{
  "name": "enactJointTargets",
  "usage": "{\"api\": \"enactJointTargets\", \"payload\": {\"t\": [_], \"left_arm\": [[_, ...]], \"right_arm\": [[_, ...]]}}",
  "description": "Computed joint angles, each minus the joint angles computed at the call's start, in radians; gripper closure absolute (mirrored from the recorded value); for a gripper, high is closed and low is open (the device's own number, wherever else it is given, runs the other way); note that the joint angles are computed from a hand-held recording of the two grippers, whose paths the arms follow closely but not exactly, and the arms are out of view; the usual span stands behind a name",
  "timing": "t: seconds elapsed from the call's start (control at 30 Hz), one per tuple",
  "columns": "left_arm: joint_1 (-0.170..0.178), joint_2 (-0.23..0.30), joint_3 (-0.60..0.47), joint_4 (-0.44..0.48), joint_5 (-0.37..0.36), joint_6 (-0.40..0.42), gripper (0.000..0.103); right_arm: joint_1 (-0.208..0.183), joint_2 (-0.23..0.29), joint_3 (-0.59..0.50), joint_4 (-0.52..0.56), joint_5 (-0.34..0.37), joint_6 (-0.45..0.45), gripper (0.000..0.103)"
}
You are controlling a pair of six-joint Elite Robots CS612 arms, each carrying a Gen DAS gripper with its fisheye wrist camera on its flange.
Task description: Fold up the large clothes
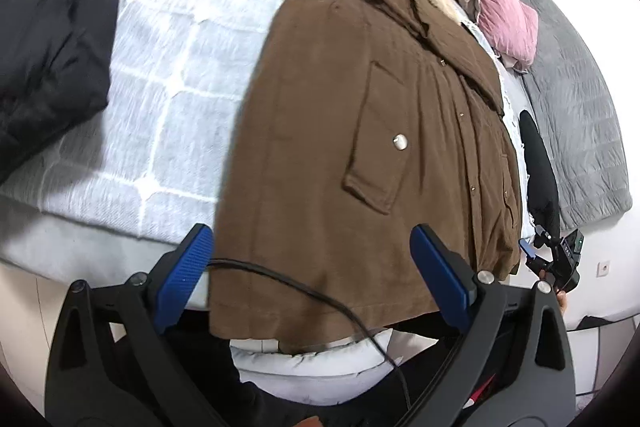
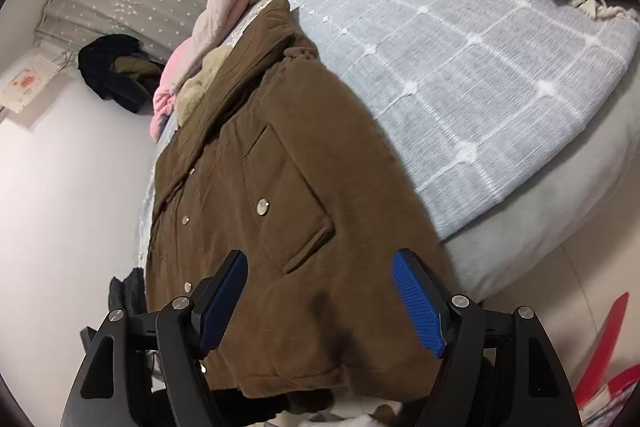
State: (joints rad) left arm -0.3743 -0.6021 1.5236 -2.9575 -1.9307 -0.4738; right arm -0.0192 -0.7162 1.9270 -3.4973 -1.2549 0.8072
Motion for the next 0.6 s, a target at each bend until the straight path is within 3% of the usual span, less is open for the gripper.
{"api": "enactJointTargets", "payload": {"t": [0.1, 0.23, 0.47, 0.6], "left_arm": [[-0.001, 0.004, -0.002, 0.039, 0.013, 0.020, 0.005], [-0.004, -0.009, 0.006, 0.089, 0.080, 0.050, 0.005], [-0.002, -0.101, 0.097, -0.018, 0.168, 0.064, 0.005], [-0.001, -0.112, 0.115, -0.047, 0.148, 0.091, 0.005]], "right_arm": [[-0.004, -0.018, 0.027, 0.001, -0.057, 0.000, 0.027], [-0.021, -0.022, 0.048, 0.006, -0.060, 0.019, 0.027], [-0.022, -0.032, 0.039, 0.109, -0.031, -0.061, 0.027], [-0.012, -0.025, 0.002, 0.145, -0.019, -0.086, 0.027]]}}
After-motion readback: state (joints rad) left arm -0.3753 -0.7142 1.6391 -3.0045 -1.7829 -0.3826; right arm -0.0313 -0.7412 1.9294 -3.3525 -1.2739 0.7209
